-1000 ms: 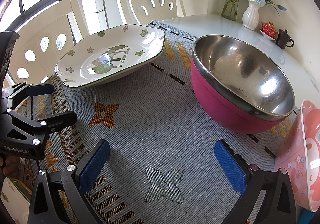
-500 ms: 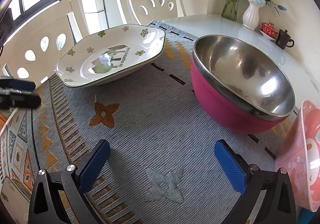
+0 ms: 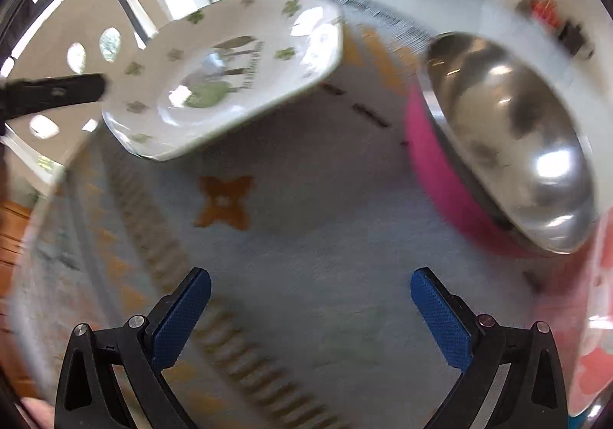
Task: Organize plates and bowls
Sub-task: 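Grip the stacked white plates' rim with the left tool while the right tool grips it too, then lift the plate stack with both tools and carry it across the rug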
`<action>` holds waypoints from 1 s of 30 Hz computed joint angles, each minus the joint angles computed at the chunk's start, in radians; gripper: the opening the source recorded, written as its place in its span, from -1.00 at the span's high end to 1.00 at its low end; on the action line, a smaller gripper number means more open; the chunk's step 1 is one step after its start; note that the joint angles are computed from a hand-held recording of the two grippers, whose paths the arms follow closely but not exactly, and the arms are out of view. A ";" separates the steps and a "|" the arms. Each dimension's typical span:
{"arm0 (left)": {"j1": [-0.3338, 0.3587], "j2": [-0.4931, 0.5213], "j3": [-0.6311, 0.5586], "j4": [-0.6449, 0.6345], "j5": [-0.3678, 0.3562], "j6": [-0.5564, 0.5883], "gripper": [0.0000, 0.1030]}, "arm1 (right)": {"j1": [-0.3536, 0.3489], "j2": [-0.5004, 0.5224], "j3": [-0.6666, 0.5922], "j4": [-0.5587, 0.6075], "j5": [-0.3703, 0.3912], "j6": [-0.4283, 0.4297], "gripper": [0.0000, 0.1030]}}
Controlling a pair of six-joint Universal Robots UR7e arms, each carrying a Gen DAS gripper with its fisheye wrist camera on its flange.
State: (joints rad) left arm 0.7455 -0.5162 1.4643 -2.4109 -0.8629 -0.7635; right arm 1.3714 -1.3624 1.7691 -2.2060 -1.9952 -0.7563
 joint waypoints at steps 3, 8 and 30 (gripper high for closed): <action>0.024 0.020 -0.041 -0.003 0.004 0.020 -0.82 | -0.013 -0.012 -0.051 0.123 0.219 0.143 -1.00; 0.064 0.074 -0.156 0.074 0.015 0.033 -0.66 | -0.034 0.042 -0.076 0.021 0.319 0.395 -0.88; 0.094 0.152 -0.277 0.084 -0.019 0.206 0.31 | -0.008 0.132 -0.064 -0.203 0.215 0.404 0.67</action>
State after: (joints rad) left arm 0.8395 -0.3638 1.1872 -2.3269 -0.8819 -0.5572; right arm 1.3637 -1.2303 1.7055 -2.4085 -1.7807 -0.3520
